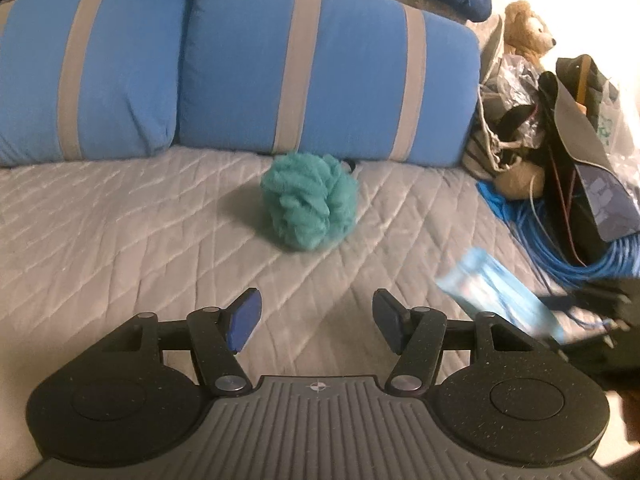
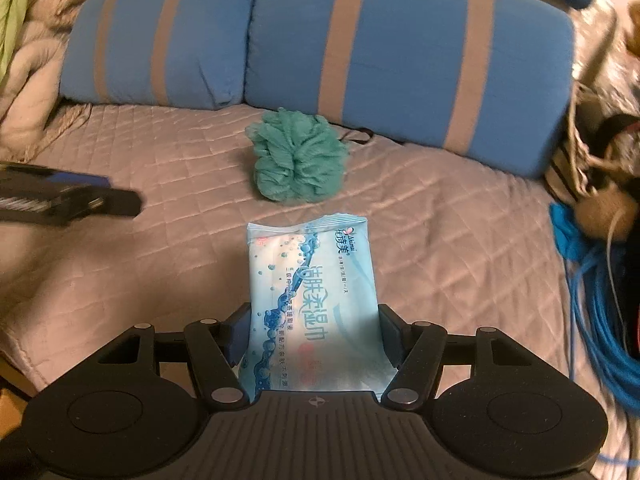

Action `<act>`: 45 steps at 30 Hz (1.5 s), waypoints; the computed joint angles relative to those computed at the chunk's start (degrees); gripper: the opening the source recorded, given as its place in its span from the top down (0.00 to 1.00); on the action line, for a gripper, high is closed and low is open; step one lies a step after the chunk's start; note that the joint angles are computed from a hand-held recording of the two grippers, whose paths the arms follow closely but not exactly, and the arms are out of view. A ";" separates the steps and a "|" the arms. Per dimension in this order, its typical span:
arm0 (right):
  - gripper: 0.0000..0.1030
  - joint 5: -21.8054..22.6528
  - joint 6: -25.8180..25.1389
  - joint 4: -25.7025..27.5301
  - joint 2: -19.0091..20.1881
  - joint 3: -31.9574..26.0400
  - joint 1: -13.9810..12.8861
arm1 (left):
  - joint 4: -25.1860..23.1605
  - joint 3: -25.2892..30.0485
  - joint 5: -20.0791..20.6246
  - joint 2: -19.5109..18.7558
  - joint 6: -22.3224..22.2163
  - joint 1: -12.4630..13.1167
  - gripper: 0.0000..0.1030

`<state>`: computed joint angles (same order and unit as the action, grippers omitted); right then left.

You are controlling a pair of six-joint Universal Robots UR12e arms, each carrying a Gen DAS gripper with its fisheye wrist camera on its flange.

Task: Organize soft objects
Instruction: 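Grasp the teal mesh puff with the left gripper while the right holds the wipes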

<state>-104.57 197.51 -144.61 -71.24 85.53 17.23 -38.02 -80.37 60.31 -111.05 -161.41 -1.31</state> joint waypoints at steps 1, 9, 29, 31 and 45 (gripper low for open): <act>0.35 0.41 0.80 -0.06 -0.53 0.58 -0.03 | 0.82 0.24 0.10 -0.39 -0.42 -0.17 0.41; 0.35 2.07 5.69 -0.02 -2.08 2.07 0.08 | 3.20 4.91 -0.63 -5.23 -6.75 -1.25 0.41; 0.35 5.75 6.22 1.04 -1.09 1.14 -0.73 | 4.95 16.61 -10.46 -16.71 -40.86 -0.72 0.43; 0.35 6.21 6.11 0.90 -1.12 1.18 -0.82 | 6.83 17.04 -11.13 -17.49 -44.90 -0.67 0.43; 0.35 6.65 6.56 0.51 -1.65 1.92 -1.57 | 3.79 19.56 -12.38 -18.54 -44.10 -0.36 0.97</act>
<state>-97.92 204.08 -144.10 -72.89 87.44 15.66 -34.23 -60.82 47.93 -129.59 -205.51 -1.67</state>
